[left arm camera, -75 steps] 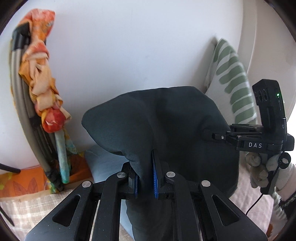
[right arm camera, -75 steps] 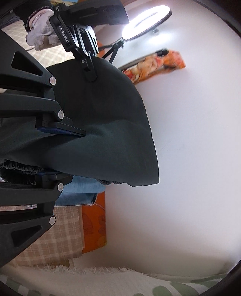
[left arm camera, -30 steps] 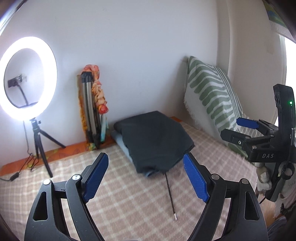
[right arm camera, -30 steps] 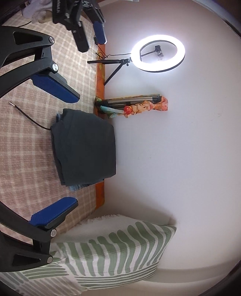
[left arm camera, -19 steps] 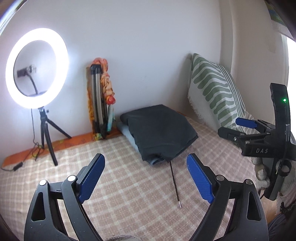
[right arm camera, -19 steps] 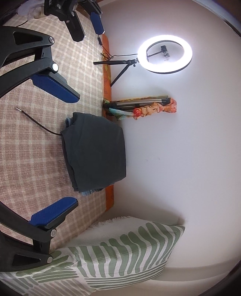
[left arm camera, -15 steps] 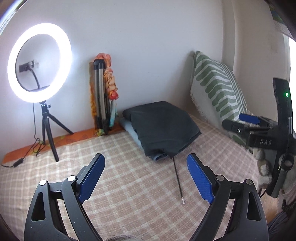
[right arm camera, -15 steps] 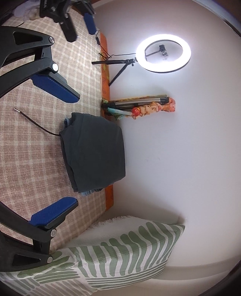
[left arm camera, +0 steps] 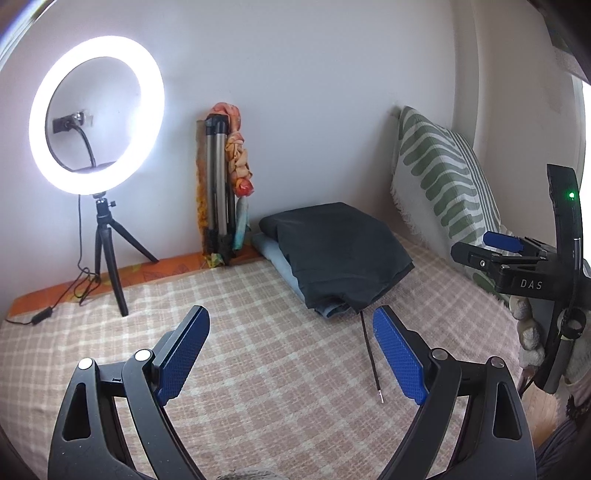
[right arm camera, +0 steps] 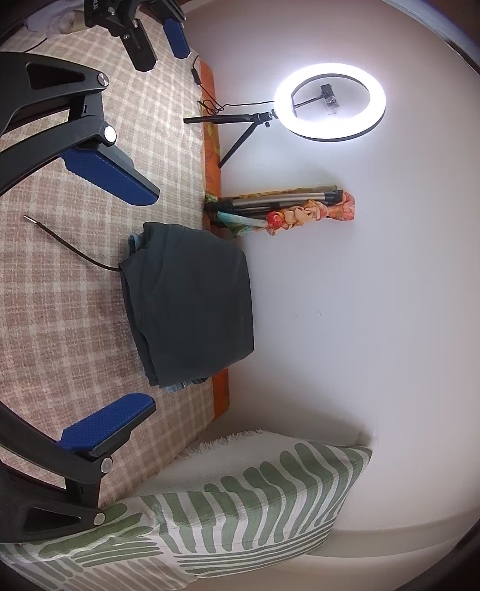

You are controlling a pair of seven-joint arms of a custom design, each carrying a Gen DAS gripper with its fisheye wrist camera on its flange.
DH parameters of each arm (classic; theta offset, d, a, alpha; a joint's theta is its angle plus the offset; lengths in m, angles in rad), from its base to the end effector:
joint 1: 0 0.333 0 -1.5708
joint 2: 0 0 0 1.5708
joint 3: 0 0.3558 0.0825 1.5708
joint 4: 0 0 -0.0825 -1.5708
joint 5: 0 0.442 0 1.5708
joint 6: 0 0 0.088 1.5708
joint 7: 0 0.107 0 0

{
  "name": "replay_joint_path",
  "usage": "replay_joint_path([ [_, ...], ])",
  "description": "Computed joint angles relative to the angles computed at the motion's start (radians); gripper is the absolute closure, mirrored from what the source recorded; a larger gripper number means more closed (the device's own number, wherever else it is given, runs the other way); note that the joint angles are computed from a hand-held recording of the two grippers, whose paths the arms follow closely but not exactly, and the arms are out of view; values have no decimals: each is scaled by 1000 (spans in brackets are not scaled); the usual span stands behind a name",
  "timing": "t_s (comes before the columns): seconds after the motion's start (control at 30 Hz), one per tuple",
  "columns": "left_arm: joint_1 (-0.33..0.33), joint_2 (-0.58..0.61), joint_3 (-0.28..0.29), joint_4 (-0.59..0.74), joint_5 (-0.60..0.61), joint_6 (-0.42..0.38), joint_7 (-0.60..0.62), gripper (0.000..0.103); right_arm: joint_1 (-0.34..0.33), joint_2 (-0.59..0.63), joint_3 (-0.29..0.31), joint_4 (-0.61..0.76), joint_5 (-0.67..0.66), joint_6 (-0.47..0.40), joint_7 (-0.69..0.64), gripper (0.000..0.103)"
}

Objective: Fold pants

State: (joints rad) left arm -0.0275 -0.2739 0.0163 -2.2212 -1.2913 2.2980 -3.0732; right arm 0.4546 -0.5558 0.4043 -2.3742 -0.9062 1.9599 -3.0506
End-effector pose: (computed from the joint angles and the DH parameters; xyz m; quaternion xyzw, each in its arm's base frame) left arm 0.5494 -0.0261 0.5563 -0.2840 0.7974 -0.5100 0.1531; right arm 0.3130 0.3210 0.5706 -0.4357 0.7447 -0.4413 0.2467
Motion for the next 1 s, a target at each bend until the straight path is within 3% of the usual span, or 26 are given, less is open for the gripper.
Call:
replay_joint_path([
  [1.0,2,1,2,-1,-9,-3,41,13,12,12,-4,-3,-6,12,8,0],
])
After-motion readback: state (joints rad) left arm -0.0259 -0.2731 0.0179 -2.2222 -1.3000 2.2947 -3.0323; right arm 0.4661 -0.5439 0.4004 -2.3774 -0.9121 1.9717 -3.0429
